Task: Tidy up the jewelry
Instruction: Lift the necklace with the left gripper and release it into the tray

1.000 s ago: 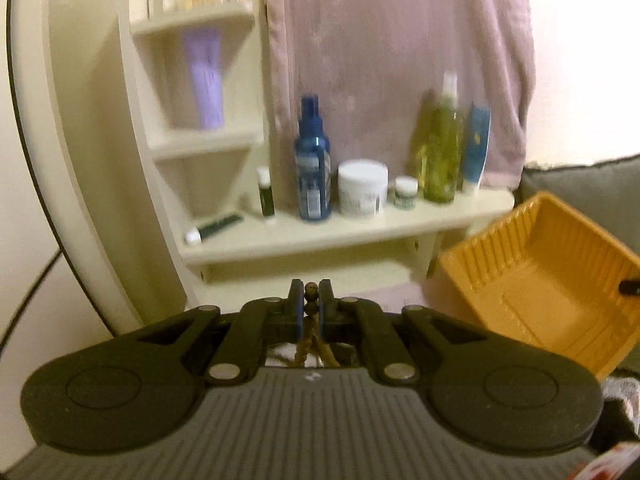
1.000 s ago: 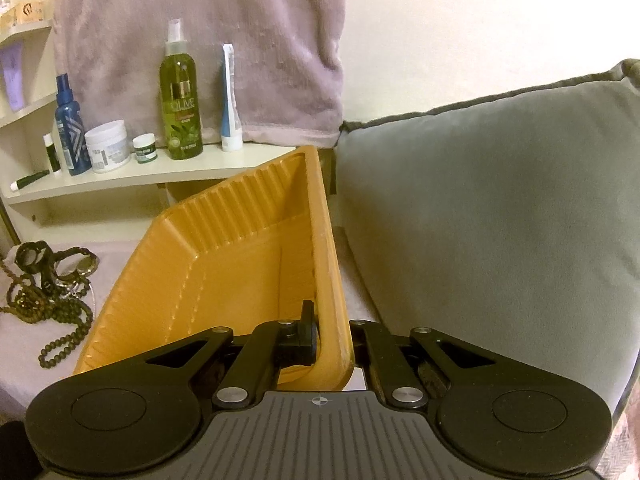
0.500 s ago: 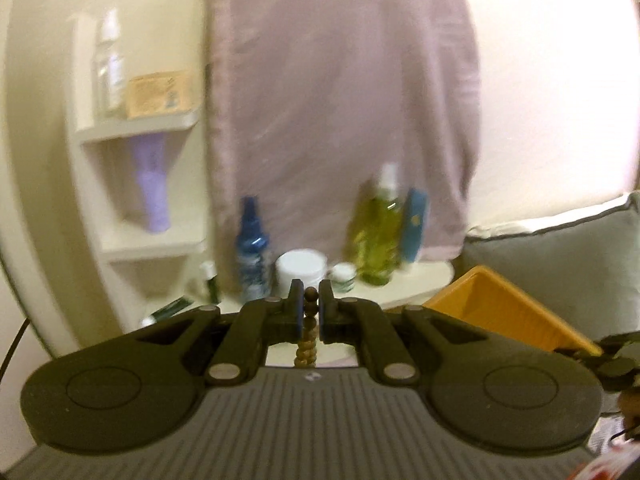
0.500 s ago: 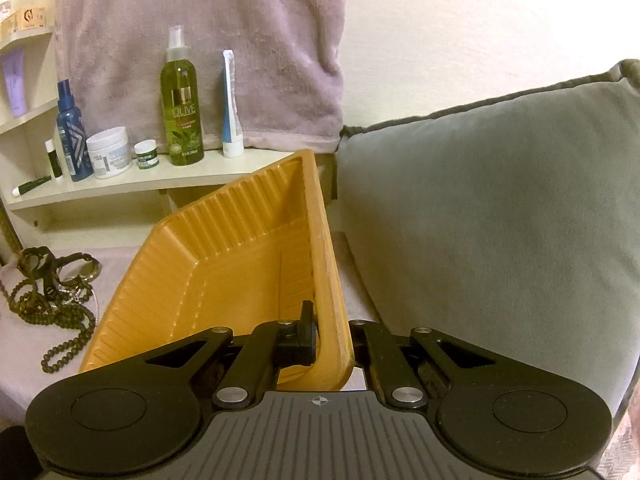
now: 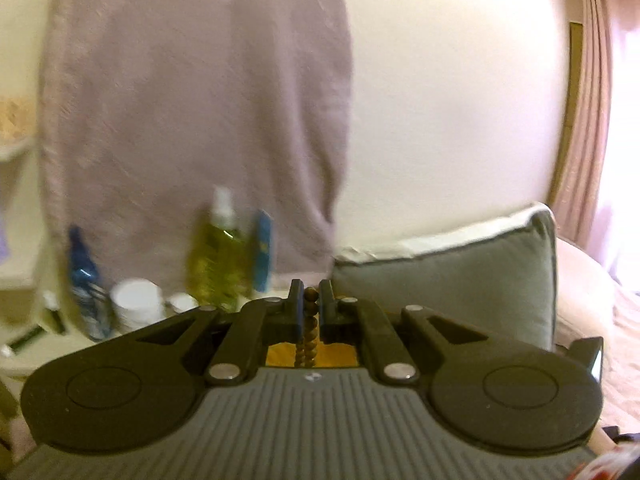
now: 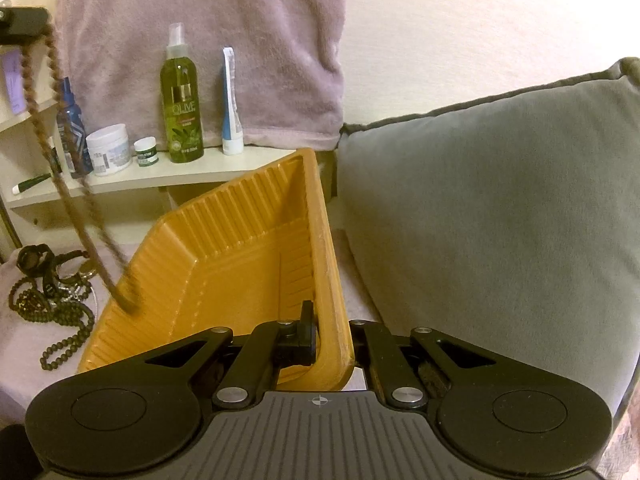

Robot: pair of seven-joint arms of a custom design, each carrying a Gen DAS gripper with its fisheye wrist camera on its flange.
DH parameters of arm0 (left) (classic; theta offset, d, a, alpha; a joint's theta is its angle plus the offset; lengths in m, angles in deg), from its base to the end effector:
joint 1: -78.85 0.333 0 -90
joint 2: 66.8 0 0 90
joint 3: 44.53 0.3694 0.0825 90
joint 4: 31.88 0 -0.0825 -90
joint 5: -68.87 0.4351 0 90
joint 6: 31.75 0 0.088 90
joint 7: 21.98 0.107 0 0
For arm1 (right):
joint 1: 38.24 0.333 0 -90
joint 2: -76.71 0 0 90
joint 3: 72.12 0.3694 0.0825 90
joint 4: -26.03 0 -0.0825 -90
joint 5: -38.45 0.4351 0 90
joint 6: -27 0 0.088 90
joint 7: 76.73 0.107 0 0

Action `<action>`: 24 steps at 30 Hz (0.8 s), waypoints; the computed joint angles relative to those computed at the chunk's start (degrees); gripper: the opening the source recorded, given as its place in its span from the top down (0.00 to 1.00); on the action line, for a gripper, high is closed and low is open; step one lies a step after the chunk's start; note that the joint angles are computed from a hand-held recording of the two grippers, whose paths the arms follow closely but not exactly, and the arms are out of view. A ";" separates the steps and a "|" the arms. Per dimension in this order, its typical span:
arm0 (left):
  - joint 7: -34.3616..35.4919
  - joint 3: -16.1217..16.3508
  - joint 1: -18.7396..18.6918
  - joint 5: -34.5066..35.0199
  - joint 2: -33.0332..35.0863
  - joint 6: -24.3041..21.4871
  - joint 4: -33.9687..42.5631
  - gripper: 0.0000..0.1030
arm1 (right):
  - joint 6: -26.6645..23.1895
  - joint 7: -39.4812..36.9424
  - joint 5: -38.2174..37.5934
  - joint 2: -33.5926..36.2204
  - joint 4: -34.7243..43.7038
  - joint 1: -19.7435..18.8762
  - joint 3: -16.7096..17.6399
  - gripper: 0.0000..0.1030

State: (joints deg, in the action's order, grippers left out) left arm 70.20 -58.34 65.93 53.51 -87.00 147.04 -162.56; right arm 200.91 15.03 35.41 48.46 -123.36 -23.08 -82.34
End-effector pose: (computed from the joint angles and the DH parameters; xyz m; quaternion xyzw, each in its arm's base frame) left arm 0.4659 -0.2318 0.6684 -0.4986 0.6632 -0.4895 0.2684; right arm 0.4516 0.0347 0.5449 -0.6605 0.6066 -0.2724 0.3486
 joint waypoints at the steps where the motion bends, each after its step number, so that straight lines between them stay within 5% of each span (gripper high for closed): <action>1: 0.35 0.57 -1.20 -0.52 0.64 -0.34 0.12 0.94 | 0.00 -0.08 0.01 0.06 0.03 0.06 -0.05 0.96; 12: 1.18 0.86 -4.07 -2.92 4.66 -6.22 -0.08 0.94 | -0.02 -1.16 0.76 0.30 -0.05 0.66 -0.68 0.96; 24: -0.82 -0.54 -2.60 -0.94 5.57 -11.44 -0.63 0.91 | 0.36 -1.34 1.09 0.33 -0.28 0.81 -0.77 0.96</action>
State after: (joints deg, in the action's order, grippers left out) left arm 69.38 -58.88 63.33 52.56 -81.43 135.60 -163.19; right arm 201.27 13.69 36.51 48.79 -123.63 -22.27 -83.12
